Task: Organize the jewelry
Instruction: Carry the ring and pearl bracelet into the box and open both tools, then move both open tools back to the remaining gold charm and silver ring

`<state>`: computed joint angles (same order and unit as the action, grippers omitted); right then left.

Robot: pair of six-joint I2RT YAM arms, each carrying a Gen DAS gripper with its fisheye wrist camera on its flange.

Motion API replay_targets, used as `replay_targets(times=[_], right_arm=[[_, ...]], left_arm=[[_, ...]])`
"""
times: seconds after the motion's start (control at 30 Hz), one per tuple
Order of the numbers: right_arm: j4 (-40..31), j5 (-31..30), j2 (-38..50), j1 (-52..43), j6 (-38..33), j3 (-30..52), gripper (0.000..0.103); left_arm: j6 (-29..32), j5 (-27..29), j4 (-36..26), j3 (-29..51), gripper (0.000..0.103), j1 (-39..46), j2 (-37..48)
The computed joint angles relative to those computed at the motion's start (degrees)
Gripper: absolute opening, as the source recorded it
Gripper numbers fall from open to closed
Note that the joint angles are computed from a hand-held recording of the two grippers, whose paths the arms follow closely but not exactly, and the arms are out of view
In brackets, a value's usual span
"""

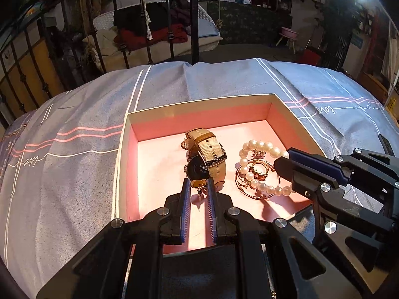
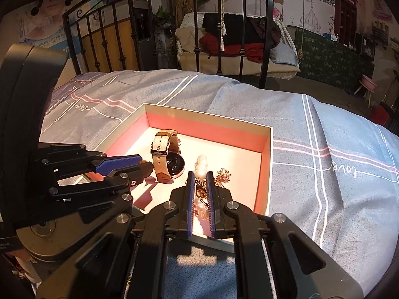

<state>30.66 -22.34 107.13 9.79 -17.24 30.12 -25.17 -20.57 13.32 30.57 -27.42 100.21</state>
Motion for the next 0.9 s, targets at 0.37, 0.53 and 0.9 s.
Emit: replay_targets(times=[0.37, 0.53, 0.9], right_arm=[[-2.1, 1.6, 1.0, 0.6, -0.8, 0.9, 0.010], [-3.0, 2.6, -0.2, 1.0, -1.7, 0.2, 0.011], [1.8, -4.7, -11.9, -9.8, -1.7, -11.9, 0.069]], left_arm=[[-2.0, 1.2, -1.9, 0.9, 0.013, 1.5, 0.7], [-2.4, 0.1, -2.9, -0.1, 0.025, 0.8, -1.4], [-11.1, -4.2, -4.0, -15.2, 0.051, -5.7, -22.3]])
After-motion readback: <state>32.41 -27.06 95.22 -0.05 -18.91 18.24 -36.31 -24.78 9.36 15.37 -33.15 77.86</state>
